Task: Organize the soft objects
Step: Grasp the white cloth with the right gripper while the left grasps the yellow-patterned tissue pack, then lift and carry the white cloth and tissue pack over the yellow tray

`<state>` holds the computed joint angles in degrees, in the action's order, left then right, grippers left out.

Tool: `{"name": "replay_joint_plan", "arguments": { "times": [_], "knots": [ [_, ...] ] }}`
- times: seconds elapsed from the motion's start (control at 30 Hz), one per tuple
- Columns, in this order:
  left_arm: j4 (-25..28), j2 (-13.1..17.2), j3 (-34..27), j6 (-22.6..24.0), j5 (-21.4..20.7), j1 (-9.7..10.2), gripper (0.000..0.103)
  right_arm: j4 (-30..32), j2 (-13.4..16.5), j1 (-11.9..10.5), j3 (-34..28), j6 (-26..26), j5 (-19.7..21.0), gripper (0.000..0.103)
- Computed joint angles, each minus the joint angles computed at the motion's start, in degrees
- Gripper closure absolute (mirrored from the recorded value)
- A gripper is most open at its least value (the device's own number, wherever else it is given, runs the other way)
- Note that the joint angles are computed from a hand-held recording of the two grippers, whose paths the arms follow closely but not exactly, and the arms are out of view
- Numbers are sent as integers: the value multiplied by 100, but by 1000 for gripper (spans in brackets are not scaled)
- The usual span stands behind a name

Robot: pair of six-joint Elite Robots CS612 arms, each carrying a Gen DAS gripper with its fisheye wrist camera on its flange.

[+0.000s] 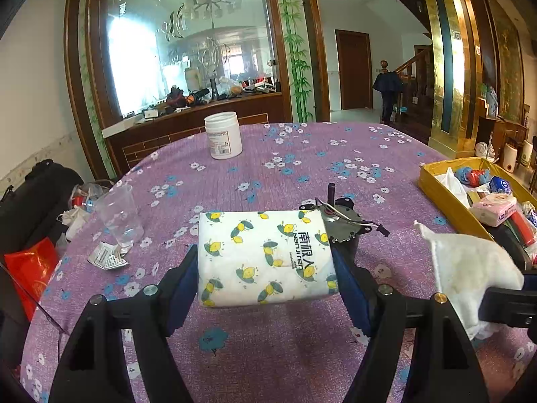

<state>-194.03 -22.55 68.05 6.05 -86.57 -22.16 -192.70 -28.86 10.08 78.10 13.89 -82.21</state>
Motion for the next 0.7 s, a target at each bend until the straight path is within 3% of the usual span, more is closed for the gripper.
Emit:
{"name": "replay_joint_plan", "arguments": {
  "times": [0.7],
  "knots": [
    [-762,-130,410,562,378,-216,28,-624,-210,-100,502,268,-232,84]
  ]
}}
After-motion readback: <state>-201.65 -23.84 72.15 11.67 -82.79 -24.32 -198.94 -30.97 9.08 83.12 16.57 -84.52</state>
